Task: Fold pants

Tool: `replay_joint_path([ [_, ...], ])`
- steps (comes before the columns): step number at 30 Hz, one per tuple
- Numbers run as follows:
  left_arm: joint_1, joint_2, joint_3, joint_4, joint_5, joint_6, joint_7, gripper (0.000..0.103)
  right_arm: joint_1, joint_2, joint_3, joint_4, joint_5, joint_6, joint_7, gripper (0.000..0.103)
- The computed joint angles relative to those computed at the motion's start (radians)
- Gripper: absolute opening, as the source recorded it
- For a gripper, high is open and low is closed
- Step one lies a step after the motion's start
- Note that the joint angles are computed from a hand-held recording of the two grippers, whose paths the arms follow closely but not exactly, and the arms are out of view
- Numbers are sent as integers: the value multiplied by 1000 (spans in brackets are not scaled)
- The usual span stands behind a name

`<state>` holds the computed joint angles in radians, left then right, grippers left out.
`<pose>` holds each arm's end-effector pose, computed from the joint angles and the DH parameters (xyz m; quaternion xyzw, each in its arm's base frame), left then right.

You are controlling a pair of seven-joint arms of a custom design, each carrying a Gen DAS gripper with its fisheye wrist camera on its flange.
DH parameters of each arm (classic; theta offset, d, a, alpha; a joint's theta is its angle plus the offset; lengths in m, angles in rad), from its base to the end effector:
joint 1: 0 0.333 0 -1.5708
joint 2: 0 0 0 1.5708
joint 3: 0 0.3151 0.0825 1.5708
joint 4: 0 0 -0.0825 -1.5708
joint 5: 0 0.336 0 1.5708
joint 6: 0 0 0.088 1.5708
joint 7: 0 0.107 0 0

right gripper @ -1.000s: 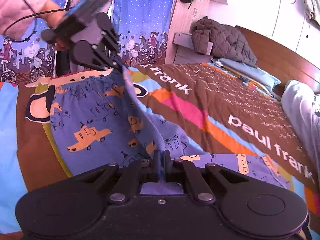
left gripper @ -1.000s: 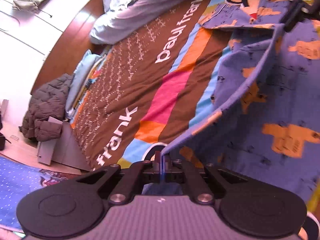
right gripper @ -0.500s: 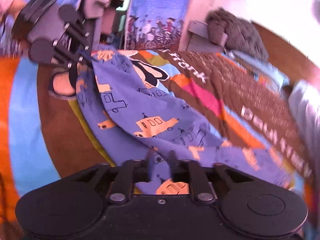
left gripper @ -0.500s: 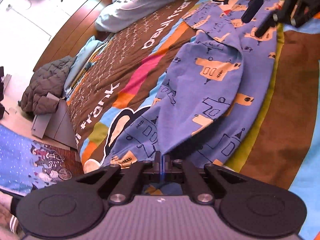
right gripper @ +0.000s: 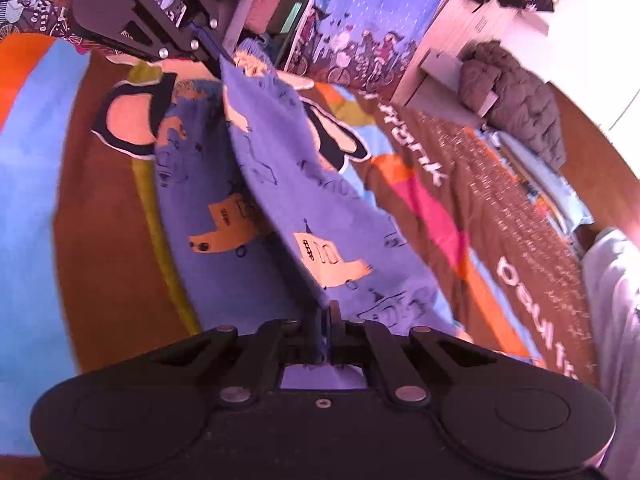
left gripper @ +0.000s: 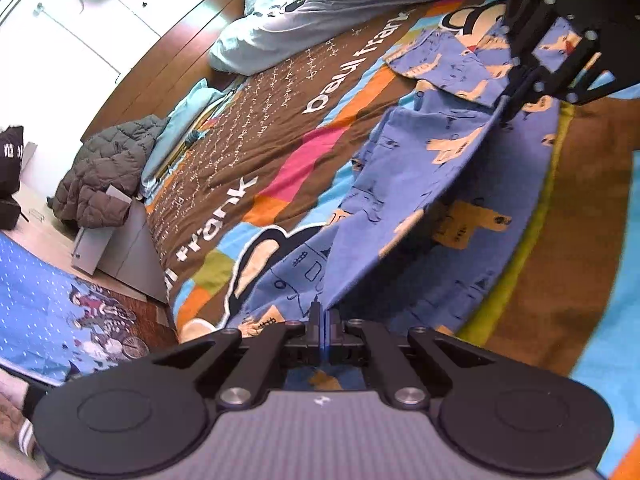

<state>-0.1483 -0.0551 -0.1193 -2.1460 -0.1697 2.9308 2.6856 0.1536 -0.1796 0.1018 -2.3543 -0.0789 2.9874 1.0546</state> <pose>0.5191 -0.1325 0.5499 -0.1525 0.8997 -0.1877 0.3634 0.4687 0.1309 0.5245 -0.8596 0.3237 -0.3306 0.2166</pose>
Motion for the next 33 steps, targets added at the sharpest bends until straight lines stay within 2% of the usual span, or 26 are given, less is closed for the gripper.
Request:
replay_joint_path([
  [2,6,-14,-3,-29,34,-8,-31,0,11,-57,1,-39,9,-21,-12,0],
  [4,16,-15,-11,-50,112,-22,-101,0,-16,-85,35,-70,-22,-27,21,0],
  [6,27,-7,-21,-64,205,-29,-184,0,-50,-74,72,-77,-61,-40,82,0],
  [9,38,3,-29,-68,310,-56,-300,0,-64,-33,88,-66,-88,-53,184,2],
  [10,37,2,-26,-66,310,-61,-303,1,-60,-28,84,-64,-91,-53,211,4],
  [13,18,-15,-9,-30,178,-155,-238,19,5,-51,21,-58,2,-92,188,14],
  [14,13,-24,-2,-17,120,-193,-216,38,33,-72,-9,-62,54,-113,154,18],
  [15,11,-33,1,-12,89,-206,-218,54,51,-97,-30,-67,98,-136,132,29],
  [16,10,-42,2,-11,63,-210,-231,58,58,-129,-43,-86,133,-150,122,42],
  [18,2,-59,3,-5,8,-231,-279,62,47,-206,-56,-133,185,-168,134,54],
  [19,-12,-67,6,1,-56,-246,-298,64,30,-244,-53,-157,200,-170,154,57],
  [20,-29,-71,12,9,-132,-257,-298,73,11,-283,-47,-182,210,-170,178,59],
  [21,-55,-75,22,17,-247,-274,-273,85,-12,-319,-38,-206,215,-168,206,68],
  [22,-77,-74,29,28,-348,-289,-235,88,-48,-353,-20,-232,212,-160,247,81],
  [24,-118,-58,21,50,-536,-292,-157,91,-140,-418,31,-286,188,-136,348,98],
  [25,-129,-42,9,64,-597,-291,-130,93,-183,-454,51,-316,181,-127,401,101],
  [27,-147,11,-28,109,-697,-274,-84,99,-220,-498,46,-353,185,-126,460,102],
  [30,-154,117,-101,194,-702,-228,-141,101,-273,-542,29,-397,200,-122,540,102],
  [33,-157,231,-138,299,-573,-237,-276,101,-297,-567,-6,-440,232,-94,603,102],
])
